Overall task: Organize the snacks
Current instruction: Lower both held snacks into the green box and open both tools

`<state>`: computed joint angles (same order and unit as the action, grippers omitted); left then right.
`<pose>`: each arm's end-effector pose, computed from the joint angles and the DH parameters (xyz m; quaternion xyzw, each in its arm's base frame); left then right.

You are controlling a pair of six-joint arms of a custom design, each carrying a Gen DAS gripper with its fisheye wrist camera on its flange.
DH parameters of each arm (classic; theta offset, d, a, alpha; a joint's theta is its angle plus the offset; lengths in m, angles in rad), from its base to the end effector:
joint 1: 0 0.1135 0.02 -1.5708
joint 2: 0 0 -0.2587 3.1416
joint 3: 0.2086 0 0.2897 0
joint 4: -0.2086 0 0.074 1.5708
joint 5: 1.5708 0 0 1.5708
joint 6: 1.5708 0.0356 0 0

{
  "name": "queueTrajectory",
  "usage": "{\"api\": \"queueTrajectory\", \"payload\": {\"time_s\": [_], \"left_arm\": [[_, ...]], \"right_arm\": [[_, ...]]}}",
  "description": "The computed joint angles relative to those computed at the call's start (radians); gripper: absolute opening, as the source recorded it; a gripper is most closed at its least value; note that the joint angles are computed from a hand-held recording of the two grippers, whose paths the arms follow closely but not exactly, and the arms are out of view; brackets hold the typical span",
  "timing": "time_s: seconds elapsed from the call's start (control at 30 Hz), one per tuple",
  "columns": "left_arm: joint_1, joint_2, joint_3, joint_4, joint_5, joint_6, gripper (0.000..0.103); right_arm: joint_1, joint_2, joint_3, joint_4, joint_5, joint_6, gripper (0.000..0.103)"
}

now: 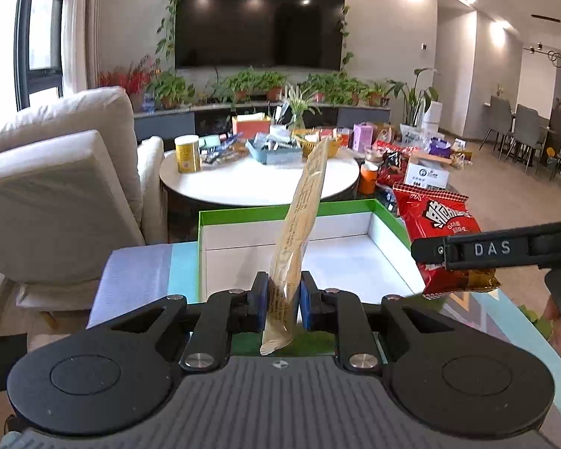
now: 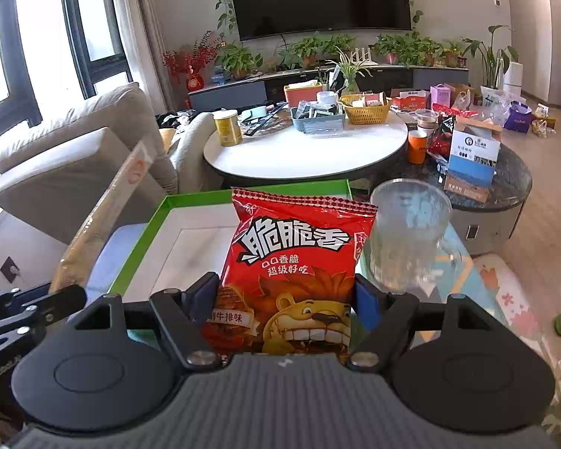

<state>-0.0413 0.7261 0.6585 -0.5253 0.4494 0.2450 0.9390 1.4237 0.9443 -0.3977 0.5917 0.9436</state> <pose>0.2005 -0.0238 0.2667 0.2264 0.8369 -0.1491 0.4755 0.2094 0.2525 0.2123 0.1012 0.8994 0.1014 0.4131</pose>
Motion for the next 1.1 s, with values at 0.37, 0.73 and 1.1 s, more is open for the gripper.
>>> {"api": "queueTrajectory", "payload": {"time_s": [0.37, 0.73, 1.1], "left_arm": [[-0.122, 0.336, 0.059, 0.240, -0.167, -0.081, 0.016], [-0.160, 0.446, 0.006, 0.337, -0.251, -0.031, 0.017], [-0.104, 0.333, -0.004, 0.142, -0.146, -0.029, 0.019]], "right_arm": [[-0.100, 0.191, 0.065, 0.136, -0.078, -0.152, 0.056], [-0.130, 0.335, 0.119, 0.141, -0.152, -0.156, 0.057], [-0.063, 0.253, 0.054, 0.084, -0.132, -0.148, 0.070]]}}
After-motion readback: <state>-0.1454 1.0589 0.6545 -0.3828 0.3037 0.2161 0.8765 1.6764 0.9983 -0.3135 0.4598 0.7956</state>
